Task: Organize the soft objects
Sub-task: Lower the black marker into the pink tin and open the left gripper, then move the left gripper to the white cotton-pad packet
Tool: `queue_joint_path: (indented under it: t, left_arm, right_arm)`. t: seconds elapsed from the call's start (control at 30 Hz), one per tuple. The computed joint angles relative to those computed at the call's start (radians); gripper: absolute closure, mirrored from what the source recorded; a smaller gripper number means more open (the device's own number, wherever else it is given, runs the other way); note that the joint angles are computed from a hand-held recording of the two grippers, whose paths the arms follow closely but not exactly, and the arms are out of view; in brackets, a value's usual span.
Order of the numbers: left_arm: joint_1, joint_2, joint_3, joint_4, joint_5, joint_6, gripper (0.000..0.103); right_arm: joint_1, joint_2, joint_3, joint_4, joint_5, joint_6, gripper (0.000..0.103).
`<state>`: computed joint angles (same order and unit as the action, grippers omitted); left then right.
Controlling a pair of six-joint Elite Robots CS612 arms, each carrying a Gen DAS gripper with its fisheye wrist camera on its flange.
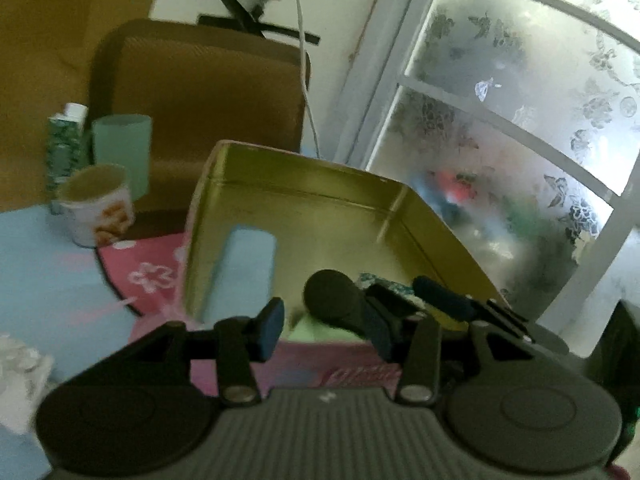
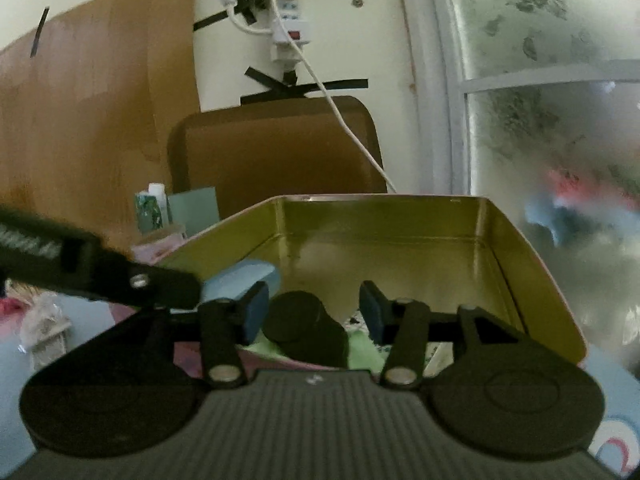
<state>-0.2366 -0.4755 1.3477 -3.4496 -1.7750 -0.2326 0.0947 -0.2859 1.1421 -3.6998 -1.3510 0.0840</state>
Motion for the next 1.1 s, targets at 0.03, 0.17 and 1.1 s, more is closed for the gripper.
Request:
queue_joint_path:
  t: [0.03,0.17,1.1]
  left_arm:
    - [0.005,-0.007,0.021,-0.026,0.000,-0.001,0.059]
    - [0.029,-0.035,0.119,-0.143,0.029,0.004,0.050]
    - [0.180,-0.042,0.427,-0.536,0.435,-0.425,0.037]
  right_arm:
    - [0.002,-0.002,0.006,-0.013,0.007,0.014,0.050]
    - [0.014,-0.007,0.024,-0.078,0.056,0.036,0.050]
    - [0.167,-0.043,-0.044,0.439,0.431,-0.423,0.037]
